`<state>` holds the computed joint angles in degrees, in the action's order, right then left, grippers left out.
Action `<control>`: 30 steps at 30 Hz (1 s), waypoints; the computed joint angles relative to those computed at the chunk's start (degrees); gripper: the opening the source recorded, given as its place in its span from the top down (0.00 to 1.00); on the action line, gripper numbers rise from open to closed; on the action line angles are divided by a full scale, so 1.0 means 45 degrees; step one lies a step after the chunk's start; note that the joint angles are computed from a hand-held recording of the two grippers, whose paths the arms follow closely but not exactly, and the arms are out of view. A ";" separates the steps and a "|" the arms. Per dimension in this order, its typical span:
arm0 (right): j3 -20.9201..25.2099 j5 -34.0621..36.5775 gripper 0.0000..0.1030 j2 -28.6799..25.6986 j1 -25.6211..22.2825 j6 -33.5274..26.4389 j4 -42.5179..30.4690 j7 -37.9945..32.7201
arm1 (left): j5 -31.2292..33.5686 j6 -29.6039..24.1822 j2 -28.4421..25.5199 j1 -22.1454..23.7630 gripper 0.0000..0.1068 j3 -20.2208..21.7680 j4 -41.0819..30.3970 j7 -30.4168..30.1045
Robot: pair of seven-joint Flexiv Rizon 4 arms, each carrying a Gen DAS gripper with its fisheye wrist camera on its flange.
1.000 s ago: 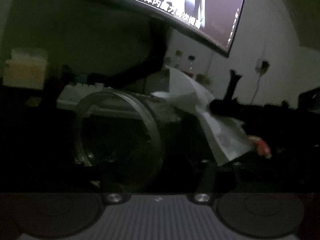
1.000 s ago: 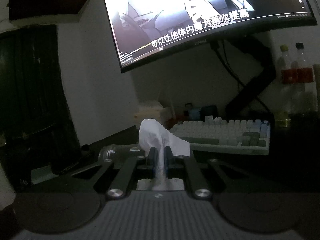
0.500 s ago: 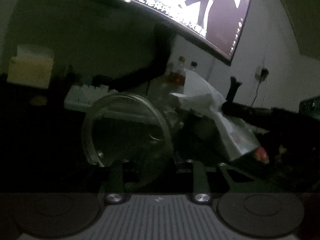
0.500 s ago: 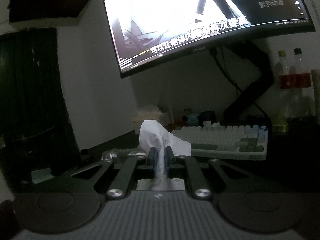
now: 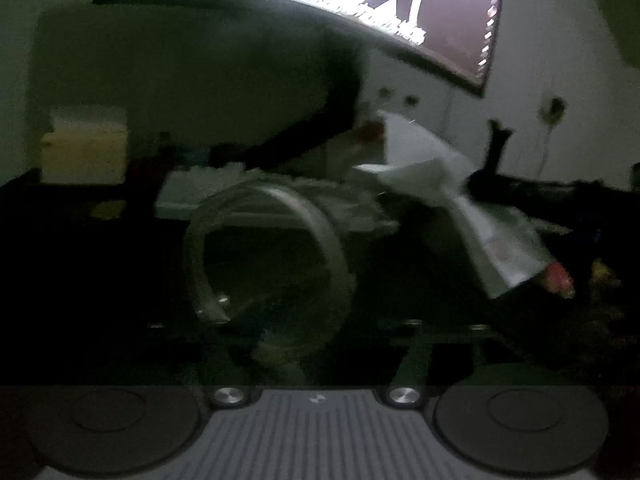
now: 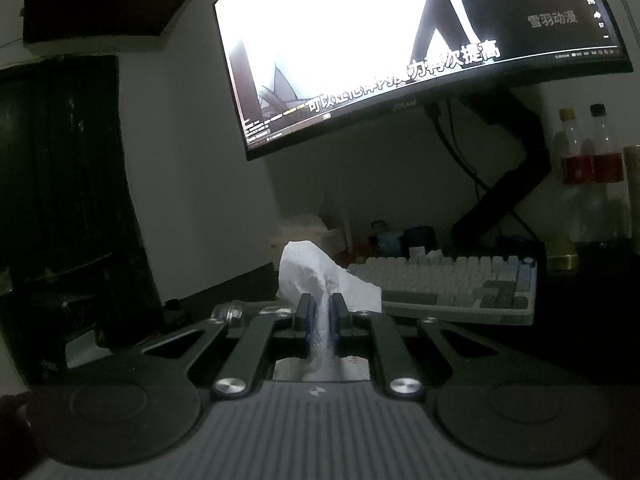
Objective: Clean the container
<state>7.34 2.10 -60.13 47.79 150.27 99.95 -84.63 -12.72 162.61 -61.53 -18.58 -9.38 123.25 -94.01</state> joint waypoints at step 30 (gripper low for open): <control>-0.0003 -0.0065 0.88 0.0016 -0.0095 -0.0125 0.0049 0.0127 | 0.0001 0.0947 0.0331 -0.0339 0.62 0.0076 0.0295 0.0511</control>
